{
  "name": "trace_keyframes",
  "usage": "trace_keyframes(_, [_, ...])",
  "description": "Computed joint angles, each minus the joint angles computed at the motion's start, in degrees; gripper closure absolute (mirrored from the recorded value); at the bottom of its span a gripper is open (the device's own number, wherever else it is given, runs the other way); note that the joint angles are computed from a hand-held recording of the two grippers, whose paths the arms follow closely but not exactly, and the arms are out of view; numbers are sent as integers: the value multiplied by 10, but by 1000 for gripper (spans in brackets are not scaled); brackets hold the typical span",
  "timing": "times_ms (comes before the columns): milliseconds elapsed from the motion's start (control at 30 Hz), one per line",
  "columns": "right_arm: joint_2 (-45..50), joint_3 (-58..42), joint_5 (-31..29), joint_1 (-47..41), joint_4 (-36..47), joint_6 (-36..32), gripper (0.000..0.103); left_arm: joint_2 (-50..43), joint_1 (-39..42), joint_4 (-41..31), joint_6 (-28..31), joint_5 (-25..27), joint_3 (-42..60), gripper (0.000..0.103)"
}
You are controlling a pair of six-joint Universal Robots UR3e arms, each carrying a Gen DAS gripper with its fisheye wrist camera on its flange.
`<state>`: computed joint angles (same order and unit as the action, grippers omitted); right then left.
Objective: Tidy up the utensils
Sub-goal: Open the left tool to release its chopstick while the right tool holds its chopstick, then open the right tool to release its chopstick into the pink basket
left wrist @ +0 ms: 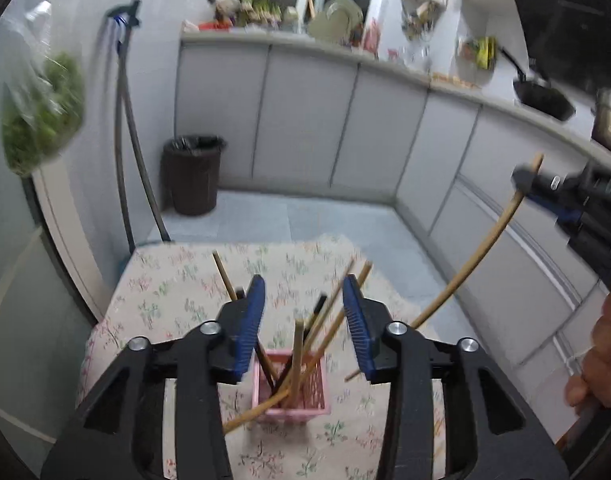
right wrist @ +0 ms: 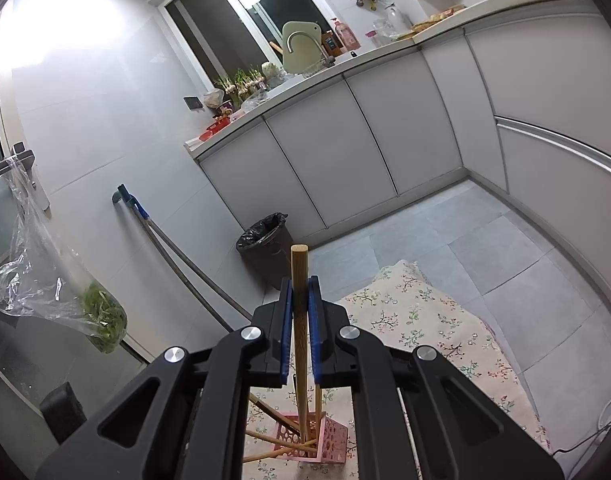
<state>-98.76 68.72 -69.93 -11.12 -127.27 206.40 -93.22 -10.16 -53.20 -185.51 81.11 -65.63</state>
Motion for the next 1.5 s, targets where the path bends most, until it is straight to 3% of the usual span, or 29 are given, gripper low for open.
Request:
trace_keyframes(200, [18,-10,-26,30,-7,1,95,44,38,52,-34,-8,-26,56])
trace_keyframes(467, [69,-29,-113,113,-27,-11,95,74,59,60,-69,-5,-18,47])
trace_keyframes(667, [110,-25,-130,160,-68,-31,91,73,64,41,-67,-10,-8,43])
trace_keyframes(767, [104,-12,-137,170,-93,-31,60,88,73,51,-67,-12,-21,37])
trace_keyframes(933, [89,-24,-152,169,-66,-31,60,100,72,48,-65,-1,-25,31])
trace_keyframes(1067, [65,-24,-196,180,-41,-54,57,94,47,43,-56,26,-16,29])
trace_keyframes(1133, [47,-13,-217,187,-33,-66,55,90,29,43,-54,44,-12,24])
trace_keyframes(1433, [-52,73,-287,186,-20,-81,26,72,-70,59,-50,134,-11,14])
trace_keyframes(1500, [-79,95,-275,165,-9,-82,20,67,-92,72,-48,156,-15,11])
